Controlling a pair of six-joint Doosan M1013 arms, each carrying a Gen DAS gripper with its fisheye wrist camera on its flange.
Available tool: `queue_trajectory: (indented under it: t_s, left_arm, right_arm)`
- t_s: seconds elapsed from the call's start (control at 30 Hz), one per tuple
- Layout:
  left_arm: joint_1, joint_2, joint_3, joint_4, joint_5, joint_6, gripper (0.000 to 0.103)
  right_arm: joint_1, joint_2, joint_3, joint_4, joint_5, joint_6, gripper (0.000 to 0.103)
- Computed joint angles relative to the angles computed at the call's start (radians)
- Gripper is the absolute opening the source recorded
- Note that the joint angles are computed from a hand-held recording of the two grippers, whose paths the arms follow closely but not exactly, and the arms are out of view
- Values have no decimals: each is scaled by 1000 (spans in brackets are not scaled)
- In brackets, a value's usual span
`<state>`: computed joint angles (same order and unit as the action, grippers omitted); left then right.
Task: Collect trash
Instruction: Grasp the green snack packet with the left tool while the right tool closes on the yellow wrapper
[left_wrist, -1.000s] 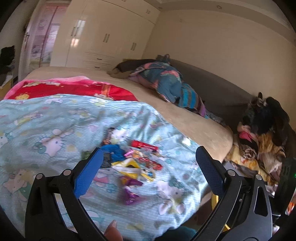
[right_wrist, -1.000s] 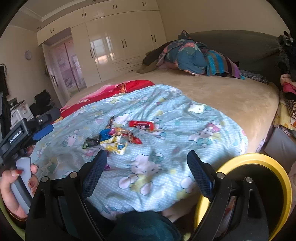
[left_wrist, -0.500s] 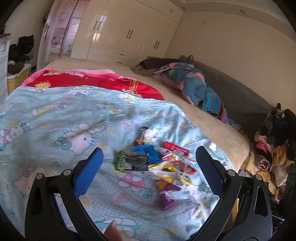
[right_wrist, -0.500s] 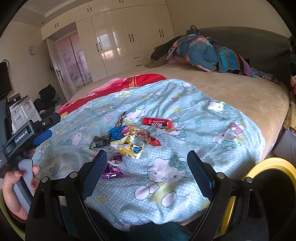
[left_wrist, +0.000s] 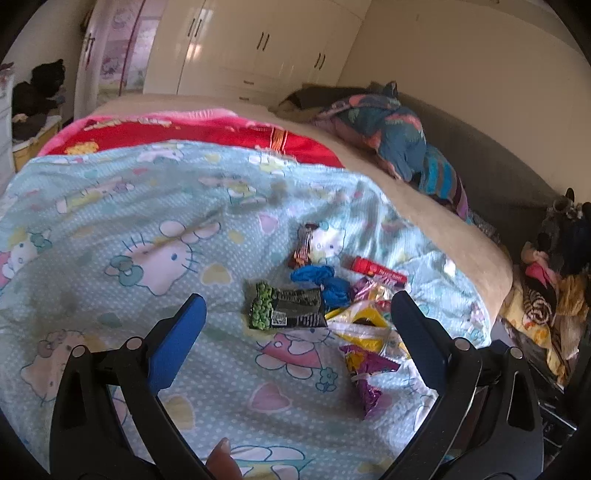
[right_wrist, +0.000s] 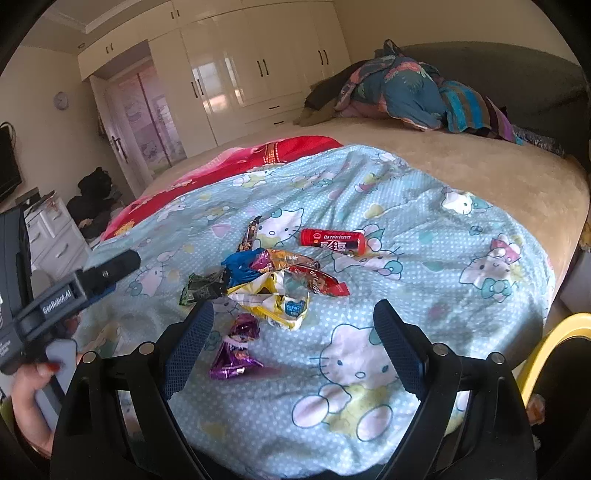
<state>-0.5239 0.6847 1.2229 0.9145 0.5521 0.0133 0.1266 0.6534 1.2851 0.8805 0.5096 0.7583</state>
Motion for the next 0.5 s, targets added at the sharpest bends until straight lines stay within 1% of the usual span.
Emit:
queue_trajectory:
  t_s: [0.07,0.13,0.33,0.5]
  left_arm:
    - [5,12,-17,-62,3,64,92]
    - [8,23,-31,-98,12,109,92]
    - [28,54,-66,-253,19,248,92]
    - [42,64,-65,-298,3,248,92]
  right_arm:
    - [4,9,-9,-5,-6,20,86]
    - [7,19,-19,-17,-10,39,86]
    - [9,49,-49,-68,2,113,86]
    - [6,85,-94,-107,49,203,84]
